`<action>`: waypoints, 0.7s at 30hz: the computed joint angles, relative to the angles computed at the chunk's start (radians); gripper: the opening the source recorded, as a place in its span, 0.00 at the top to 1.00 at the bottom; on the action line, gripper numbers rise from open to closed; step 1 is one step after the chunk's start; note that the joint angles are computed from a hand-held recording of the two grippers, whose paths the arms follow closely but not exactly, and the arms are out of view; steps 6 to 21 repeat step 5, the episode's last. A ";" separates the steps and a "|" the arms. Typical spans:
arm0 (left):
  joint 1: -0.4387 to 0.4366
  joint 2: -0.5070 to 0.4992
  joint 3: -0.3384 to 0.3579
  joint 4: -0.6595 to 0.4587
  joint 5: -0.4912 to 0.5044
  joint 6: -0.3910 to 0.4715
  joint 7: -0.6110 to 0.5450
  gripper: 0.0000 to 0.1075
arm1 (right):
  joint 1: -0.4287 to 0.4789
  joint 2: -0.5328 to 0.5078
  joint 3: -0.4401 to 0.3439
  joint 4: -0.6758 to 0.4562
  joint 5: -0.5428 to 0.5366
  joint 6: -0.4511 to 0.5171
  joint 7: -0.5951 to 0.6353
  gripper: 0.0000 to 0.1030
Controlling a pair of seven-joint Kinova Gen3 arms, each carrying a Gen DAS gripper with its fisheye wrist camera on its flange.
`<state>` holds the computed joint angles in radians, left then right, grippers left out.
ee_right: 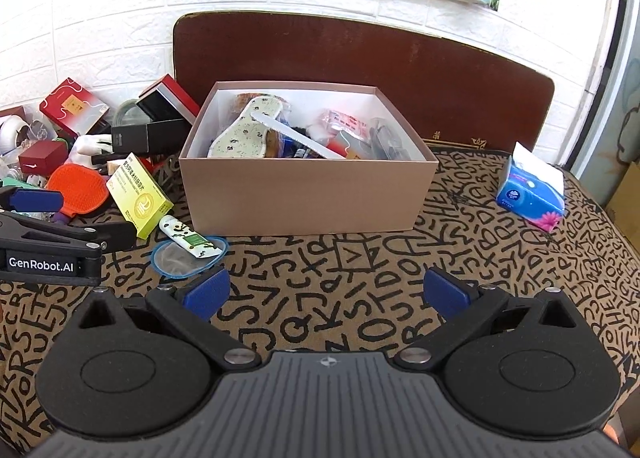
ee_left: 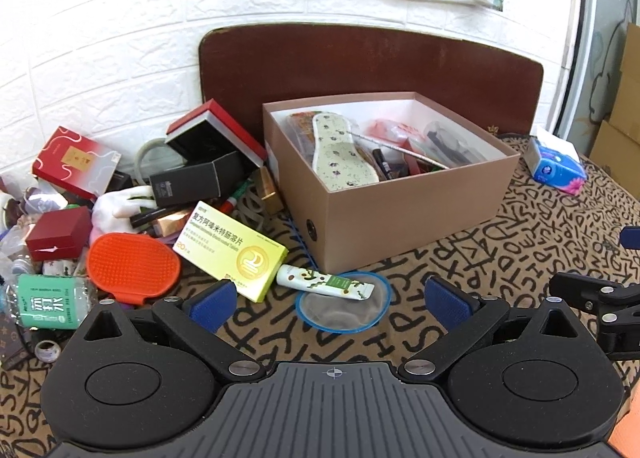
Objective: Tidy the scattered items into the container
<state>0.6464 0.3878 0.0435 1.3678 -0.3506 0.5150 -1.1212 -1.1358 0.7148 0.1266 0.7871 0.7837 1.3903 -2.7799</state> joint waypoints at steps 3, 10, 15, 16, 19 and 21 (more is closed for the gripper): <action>-0.010 -0.012 0.008 0.031 0.003 -0.057 -0.027 0.04 | 0.007 0.003 -0.004 -0.008 -0.009 0.002 0.008 0.01; -0.006 -0.017 0.004 0.039 0.003 -0.074 -0.032 0.04 | 0.011 0.005 -0.006 -0.014 -0.016 0.002 0.015 0.01; -0.006 -0.017 0.004 0.039 0.003 -0.074 -0.032 0.04 | 0.011 0.005 -0.006 -0.014 -0.016 0.002 0.015 0.01; -0.006 -0.017 0.004 0.039 0.003 -0.074 -0.032 0.04 | 0.011 0.005 -0.006 -0.014 -0.016 0.002 0.015 0.01; -0.006 -0.017 0.004 0.039 0.003 -0.074 -0.032 0.04 | 0.011 0.005 -0.006 -0.014 -0.016 0.002 0.015 0.01; -0.006 -0.017 0.004 0.039 0.003 -0.074 -0.032 0.04 | 0.011 0.005 -0.006 -0.014 -0.016 0.002 0.015 0.01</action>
